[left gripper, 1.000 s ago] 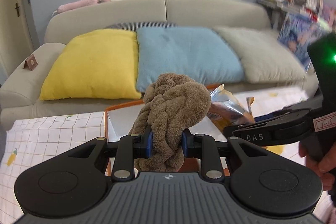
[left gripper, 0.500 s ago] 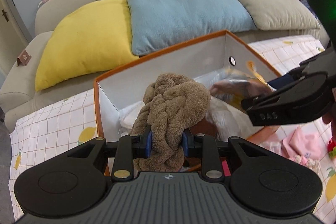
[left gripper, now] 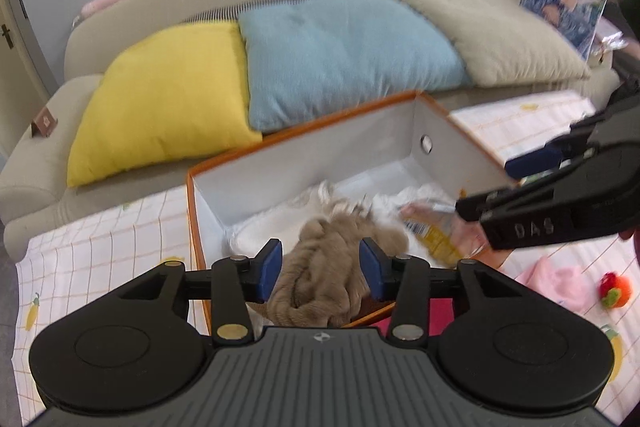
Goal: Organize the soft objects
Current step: 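Lower the towel and packet into the orange box, opening both grippers, then move both tools back toward the pink crocheted pouch and orange fruit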
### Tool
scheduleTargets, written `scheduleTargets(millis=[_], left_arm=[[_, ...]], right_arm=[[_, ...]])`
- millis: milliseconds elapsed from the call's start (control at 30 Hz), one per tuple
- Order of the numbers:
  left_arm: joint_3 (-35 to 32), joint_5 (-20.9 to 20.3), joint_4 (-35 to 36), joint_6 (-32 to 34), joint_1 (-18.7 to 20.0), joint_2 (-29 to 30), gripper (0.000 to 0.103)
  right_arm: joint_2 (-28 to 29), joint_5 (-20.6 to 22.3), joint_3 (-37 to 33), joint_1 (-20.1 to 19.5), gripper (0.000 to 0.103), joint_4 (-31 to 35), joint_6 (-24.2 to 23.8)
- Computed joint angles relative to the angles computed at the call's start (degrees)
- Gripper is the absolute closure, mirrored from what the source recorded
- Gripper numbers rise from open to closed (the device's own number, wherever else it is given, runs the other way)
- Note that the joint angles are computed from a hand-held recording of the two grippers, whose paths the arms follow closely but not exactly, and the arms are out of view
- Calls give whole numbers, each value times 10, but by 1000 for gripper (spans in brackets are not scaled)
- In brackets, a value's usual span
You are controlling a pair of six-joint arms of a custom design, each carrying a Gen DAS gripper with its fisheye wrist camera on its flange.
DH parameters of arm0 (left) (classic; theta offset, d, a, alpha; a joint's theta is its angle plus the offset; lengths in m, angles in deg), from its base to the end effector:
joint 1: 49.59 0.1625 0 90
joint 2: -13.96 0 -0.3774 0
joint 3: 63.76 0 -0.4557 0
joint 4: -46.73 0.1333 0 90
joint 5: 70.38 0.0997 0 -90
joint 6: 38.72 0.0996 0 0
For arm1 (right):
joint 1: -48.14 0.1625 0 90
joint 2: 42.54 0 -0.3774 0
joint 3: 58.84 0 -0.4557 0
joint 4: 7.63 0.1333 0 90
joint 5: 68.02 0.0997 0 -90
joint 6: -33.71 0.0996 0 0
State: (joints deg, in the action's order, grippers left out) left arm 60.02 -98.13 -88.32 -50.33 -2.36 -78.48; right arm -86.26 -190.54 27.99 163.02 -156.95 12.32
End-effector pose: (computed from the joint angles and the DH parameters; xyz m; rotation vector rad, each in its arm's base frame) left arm -0.1641 -0.5035 0.2811 0.4252 2.1034 -0.8194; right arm 0.3772 -0.6238 0.0591 0.9071 -2.3935 0.3867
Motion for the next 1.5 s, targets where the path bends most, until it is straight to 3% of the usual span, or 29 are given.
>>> scheduleTargets(millis=[133,300,433,567,867,1100,1233,1300,1433,1500], left_arm=[[34,5,-80,47,-43,-30,50],[72,-14,-132,55,-95,-69,50],[99,-17,-138,11,-126,-88,50],[122,-35,-99,-40,-143,-108,50],[138,-114,25,-114,-138,-125,50],[140,-172,103,-124,-130,-119,49],[136,-191,99,-113,-125,-89,47],[132,-194,89,-96,-123,-70,40],[117,-184,69,-49,-119,-21,37],[104,-171,60,-18,-114,11,28]], right_arm=[[-51,27,48,3,40,-20,4],[-124,51,120,5,37,-59,15],[-176,50,178,7,36,-100,32],[-219,26,236,8,36,-149,45],[-306,-50,358,-3,36,-188,74],[-350,-100,409,-33,36,-118,144],[-363,-105,429,-51,36,-98,177],[-367,-95,433,-61,36,-89,191],[-365,-85,433,-74,36,-80,204],[-361,-80,430,-79,36,-84,210]])
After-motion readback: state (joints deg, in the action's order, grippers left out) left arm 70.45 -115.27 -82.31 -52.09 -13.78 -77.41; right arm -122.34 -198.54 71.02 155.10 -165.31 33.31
